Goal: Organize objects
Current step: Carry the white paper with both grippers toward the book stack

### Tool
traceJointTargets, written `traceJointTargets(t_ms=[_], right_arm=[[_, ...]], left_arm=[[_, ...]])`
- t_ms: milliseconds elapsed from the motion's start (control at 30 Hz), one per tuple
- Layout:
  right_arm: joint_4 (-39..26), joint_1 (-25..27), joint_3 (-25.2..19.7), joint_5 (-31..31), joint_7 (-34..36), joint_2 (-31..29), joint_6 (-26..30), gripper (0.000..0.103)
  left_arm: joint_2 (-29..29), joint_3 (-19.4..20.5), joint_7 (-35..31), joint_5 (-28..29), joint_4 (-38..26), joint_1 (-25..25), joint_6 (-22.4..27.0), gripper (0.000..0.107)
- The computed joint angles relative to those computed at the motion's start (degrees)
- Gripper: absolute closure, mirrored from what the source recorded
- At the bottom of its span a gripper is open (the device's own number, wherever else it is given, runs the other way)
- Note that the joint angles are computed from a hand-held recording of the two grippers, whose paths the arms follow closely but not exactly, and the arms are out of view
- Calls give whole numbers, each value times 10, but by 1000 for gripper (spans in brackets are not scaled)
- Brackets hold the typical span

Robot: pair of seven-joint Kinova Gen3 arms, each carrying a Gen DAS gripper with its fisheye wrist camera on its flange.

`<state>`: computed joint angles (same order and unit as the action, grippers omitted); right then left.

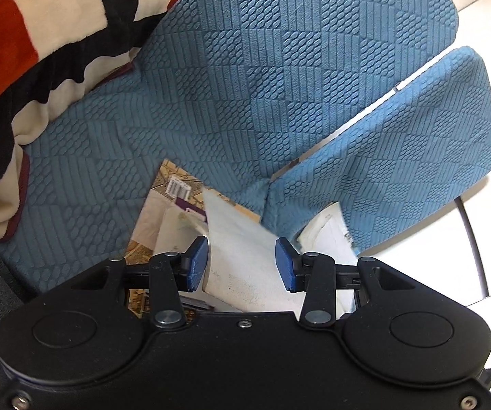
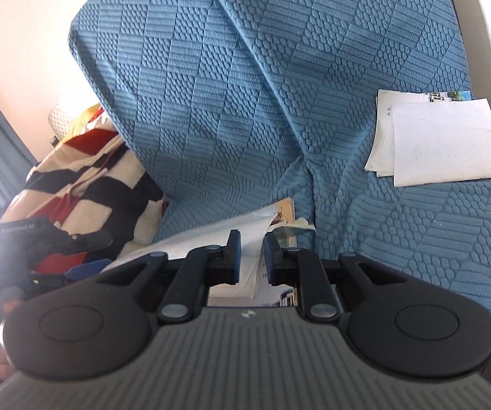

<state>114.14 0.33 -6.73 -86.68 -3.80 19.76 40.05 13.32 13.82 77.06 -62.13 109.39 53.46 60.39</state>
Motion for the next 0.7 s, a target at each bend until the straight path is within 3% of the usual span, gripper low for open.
traceJointTargets(t_ms=[267,533,700], right_arm=[[-6,2,-3,78,-40,16,-5,86],[-12,26,-17,148,-69,33,10,85],[-24,34,-27,193,-124,50,5,84]], left_arm=[[14,-10,-46,61,-8,-13,-40,65],[43,-20,-90,95,-53,10,-7,60],[59,-33,-99,101,-59,20,-34,58]])
